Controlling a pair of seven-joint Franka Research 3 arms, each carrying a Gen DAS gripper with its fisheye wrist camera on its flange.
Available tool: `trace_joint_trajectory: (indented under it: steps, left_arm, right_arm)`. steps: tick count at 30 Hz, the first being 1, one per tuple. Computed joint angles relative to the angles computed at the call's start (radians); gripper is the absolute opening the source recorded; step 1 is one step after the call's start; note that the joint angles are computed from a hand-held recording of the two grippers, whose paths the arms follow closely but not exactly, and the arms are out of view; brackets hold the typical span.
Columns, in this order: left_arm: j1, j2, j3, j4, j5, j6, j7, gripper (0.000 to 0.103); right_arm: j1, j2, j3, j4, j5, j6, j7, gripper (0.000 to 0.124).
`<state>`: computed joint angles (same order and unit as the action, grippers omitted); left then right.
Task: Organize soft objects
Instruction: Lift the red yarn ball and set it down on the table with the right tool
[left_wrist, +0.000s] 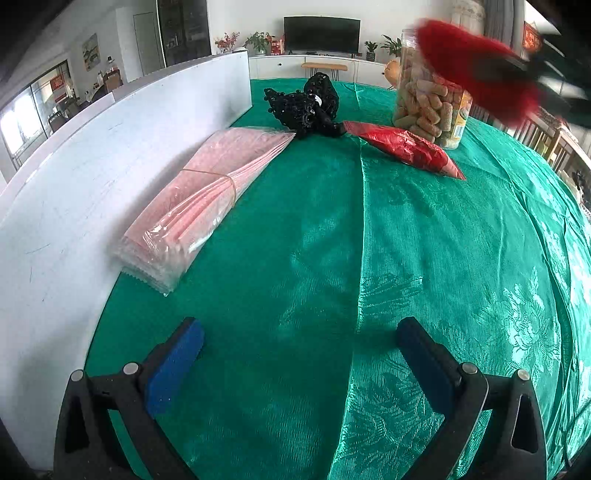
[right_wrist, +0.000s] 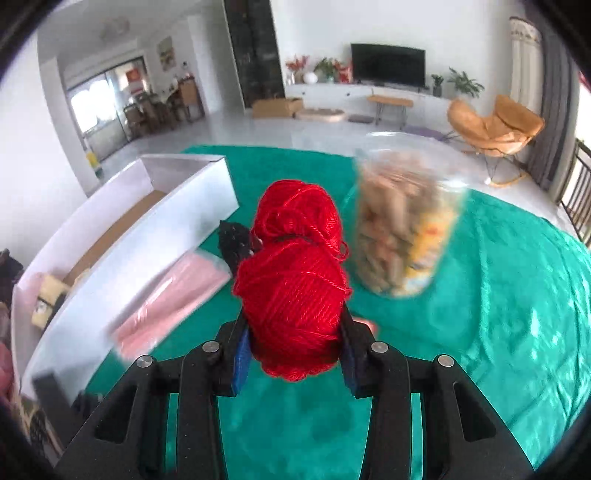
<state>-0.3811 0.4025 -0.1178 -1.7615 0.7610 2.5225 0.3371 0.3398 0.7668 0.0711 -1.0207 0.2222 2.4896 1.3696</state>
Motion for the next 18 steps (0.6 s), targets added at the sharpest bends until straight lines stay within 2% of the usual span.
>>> trace_joint_trajectory:
  steps: [1, 5, 6, 9, 11, 12, 14, 16, 18]
  left_arm:
    - [0.0, 0.0, 0.0, 0.0, 0.0, 0.0, 0.0, 0.103]
    - [-0.001, -0.001, 0.0, -0.001, 0.0, 0.0, 0.0, 0.103]
    - [-0.001, -0.001, 0.0, -0.001, 0.0, 0.0, 0.0, 0.103]
    - [-0.001, 0.0, 0.001, 0.0, 0.0, 0.0, 0.0, 0.103]
    - [-0.001, 0.0, 0.001, 0.0, 0.0, 0.0, 0.0, 0.103]
    - [-0.001, 0.0, 0.001, 0.001, 0.0, -0.001, 0.0, 0.103]
    - [-0.001, 0.0, 0.001, 0.001, 0.0, -0.001, 0.0, 0.103]
    - [-0.002, 0.001, 0.001, 0.002, 0.0, -0.001, 0.0, 0.103]
    - [-0.002, 0.001, 0.001, 0.002, 0.0, -0.001, 0.0, 0.103]
  right_arm:
    - [-0.001, -0.001, -0.005, -0.013, 0.002, 0.01, 0.011, 0.042]
    - [-0.047, -0.114, -0.022, -0.221, 0.022, 0.111, 0.054, 0.042]
    - [-0.042, -0.151, -0.055, -0.286, 0.026, 0.146, 0.074, 0.042]
    - [-0.035, -0.174, -0.108, -0.342, -0.036, 0.2, 0.159, 0.042]
    - [-0.036, -0.14, -0.138, -0.303, -0.073, 0.197, 0.218, 0.042]
    - [-0.021, -0.107, -0.174, -0.264, -0.113, 0.195, 0.269, 0.042]
    - [-0.026, -0.052, -0.186, -0.193, -0.149, 0.18, 0.313, 0.042]
    - [-0.023, 0.039, -0.214, -0.073, -0.2, 0.135, 0.358, 0.043]
    - [-0.054, 0.095, -0.195, 0.015, -0.213, 0.069, 0.343, 0.045]
